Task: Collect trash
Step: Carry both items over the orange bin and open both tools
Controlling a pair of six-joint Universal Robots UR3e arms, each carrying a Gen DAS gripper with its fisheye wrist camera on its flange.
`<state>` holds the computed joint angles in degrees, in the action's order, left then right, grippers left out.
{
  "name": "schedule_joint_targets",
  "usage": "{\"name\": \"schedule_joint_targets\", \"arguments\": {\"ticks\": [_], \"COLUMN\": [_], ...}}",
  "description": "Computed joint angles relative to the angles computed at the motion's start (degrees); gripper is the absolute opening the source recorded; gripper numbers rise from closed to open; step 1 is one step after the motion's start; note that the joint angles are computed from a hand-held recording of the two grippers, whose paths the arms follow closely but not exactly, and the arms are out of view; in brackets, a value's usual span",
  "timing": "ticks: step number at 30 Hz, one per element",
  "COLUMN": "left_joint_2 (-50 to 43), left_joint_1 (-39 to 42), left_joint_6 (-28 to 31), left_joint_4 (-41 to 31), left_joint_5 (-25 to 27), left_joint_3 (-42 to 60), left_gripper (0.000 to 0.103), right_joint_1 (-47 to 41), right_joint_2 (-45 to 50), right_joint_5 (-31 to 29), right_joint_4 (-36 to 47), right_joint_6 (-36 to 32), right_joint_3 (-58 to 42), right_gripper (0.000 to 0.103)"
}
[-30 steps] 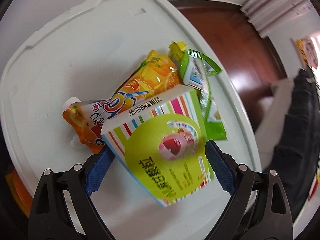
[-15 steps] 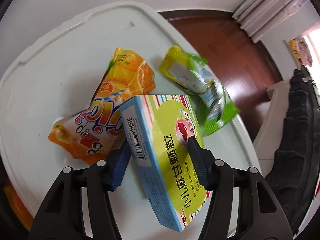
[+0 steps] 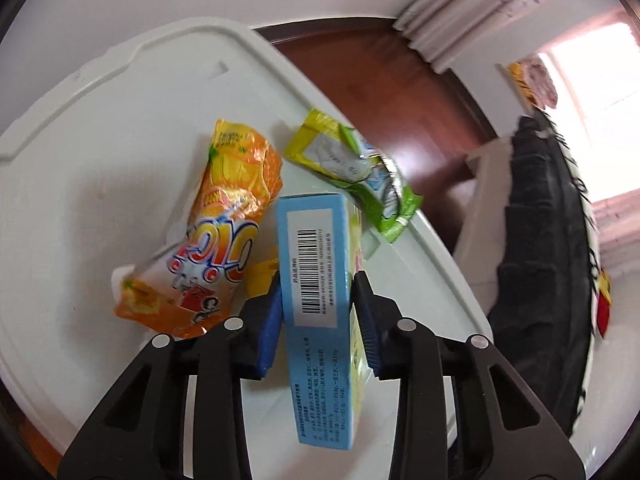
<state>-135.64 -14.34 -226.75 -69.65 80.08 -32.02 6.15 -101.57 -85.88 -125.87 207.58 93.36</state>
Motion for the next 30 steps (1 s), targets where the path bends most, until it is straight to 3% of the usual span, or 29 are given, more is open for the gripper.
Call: {"name": "schedule_joint_targets", "arguments": {"ticks": [9,13,17,23,25,30], "left_joint_2": [15.1,23.1,35.3,56.4,62.5,75.8], "left_joint_1": [4.1,6.5,11.1,22.1,26.9,42.9], "left_joint_6": [9.1,14.1,23.4,43.3,51.6,79.1], "left_joint_4": [9.8,9.5,5.7,-10.3,-19.1,-50.7], "left_joint_5": [-9.7,-13.5,-18.9,-26.6,-28.6,-31.2], "left_joint_3": [-22.3,-29.8,-39.4,-51.6,-53.7,-53.5], "left_gripper": [0.029,0.029,0.029,0.029,0.029,0.029], "right_joint_1": [5.0,7.8,12.5,23.7,27.5,36.7], "right_joint_2": [1.5,1.7,2.4,6.4,7.2,9.5], "right_joint_5": [-3.9,-5.8,-8.3,-14.8,-15.9,-19.6], "right_joint_4": [0.6,0.9,2.1,6.1,8.1,15.7], "right_joint_6": [1.4,1.5,1.8,3.6,4.9,8.6], "right_joint_3": [-3.8,-5.6,-8.0,-14.3,-15.5,-19.1], "right_gripper": [0.019,0.019,0.019,0.019,0.019,0.019]}}
